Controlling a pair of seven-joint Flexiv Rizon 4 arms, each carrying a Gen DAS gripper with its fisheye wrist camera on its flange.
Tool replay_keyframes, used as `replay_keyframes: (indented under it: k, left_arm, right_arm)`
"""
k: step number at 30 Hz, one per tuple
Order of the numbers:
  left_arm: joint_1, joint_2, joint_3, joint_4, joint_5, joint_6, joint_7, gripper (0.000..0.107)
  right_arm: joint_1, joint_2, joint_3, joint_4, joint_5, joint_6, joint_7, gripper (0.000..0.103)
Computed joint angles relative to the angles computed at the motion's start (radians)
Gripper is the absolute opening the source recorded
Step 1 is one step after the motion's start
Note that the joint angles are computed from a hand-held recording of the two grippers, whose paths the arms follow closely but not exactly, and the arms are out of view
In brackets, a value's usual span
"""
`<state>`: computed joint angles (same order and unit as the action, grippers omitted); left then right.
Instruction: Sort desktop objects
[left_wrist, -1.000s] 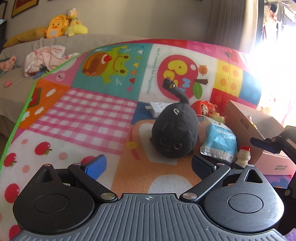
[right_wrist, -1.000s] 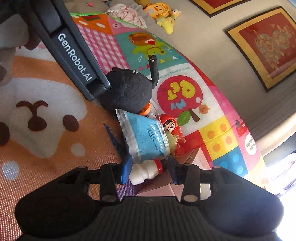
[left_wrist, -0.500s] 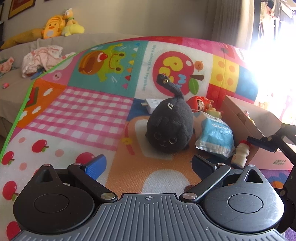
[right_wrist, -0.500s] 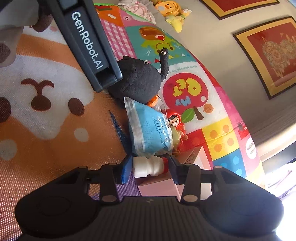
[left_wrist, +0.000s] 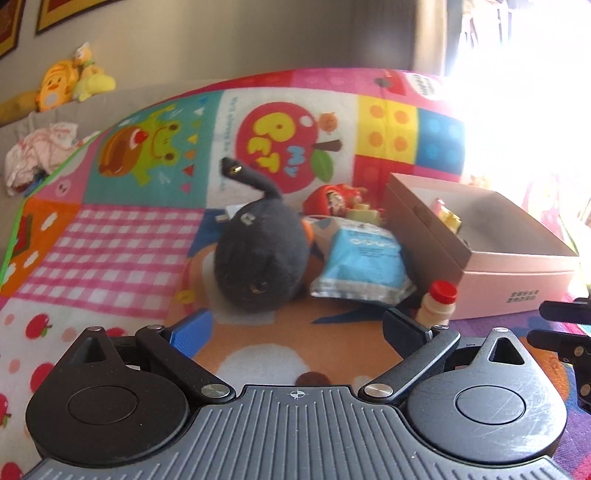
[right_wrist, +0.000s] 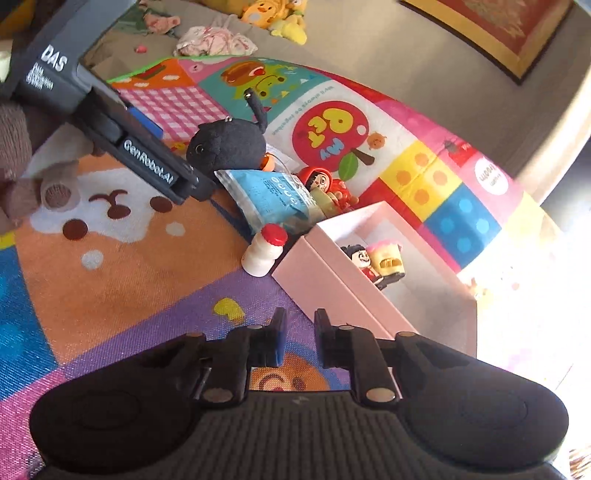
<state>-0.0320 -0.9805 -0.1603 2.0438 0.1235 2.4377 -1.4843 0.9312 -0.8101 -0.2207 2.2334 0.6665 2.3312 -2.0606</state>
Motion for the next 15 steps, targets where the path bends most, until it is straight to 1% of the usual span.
replay_keyframes:
  k: [1,2,3,4,5,6,8,10,13,14,15]
  left_arm:
    - [-0.01,0.001,0.0,-0.012,0.003,-0.012,0.012,0.1]
    - [-0.017,0.003,-0.002,-0.026,0.002,-0.031,0.022,0.093]
    - [-0.024,0.004,-0.005,-0.042,-0.001,-0.057,0.033,0.077]
    - [-0.036,0.004,-0.007,-0.063,-0.009,-0.09,0.047,0.07]
    - [-0.041,-0.001,-0.01,-0.082,-0.012,-0.107,0.057,0.068]
    - [-0.041,-0.011,-0.017,-0.103,-0.004,-0.114,0.064,0.07]
    - [-0.033,-0.028,-0.036,-0.138,0.023,-0.136,0.077,0.074]
    - [-0.022,-0.045,-0.058,-0.17,0.045,-0.158,0.085,0.075]
    - [-0.016,-0.063,-0.076,-0.204,0.042,-0.178,0.08,0.077]
    - [-0.011,-0.068,-0.085,-0.213,0.043,-0.189,0.076,0.076]
    - [-0.007,-0.071,-0.09,-0.221,0.042,-0.201,0.073,0.073]
  right_arm:
    - [-0.035,0.009,0.032,0.01,-0.014,0.021,0.028,0.036]
    - [-0.065,0.013,0.058,0.018,-0.029,0.042,0.051,0.041]
    - [-0.084,0.014,0.074,0.023,-0.037,0.055,0.066,0.042]
    - [-0.1,0.015,0.088,0.027,-0.042,0.063,0.081,0.044]
    - [-0.11,0.014,0.095,0.028,-0.048,0.066,0.089,0.047]
    - [-0.115,0.011,0.1,0.03,-0.05,0.072,0.095,0.049]
    - [-0.114,0.002,0.102,0.034,-0.05,0.08,0.097,0.056]
    - [-0.111,-0.006,0.102,0.033,-0.052,0.078,0.096,0.059]
    - [-0.112,-0.016,0.106,0.031,-0.062,0.077,0.102,0.063]
    - [-0.11,-0.021,0.107,0.027,-0.065,0.077,0.103,0.063]
    - [-0.11,-0.022,0.108,0.026,-0.068,0.077,0.106,0.064]
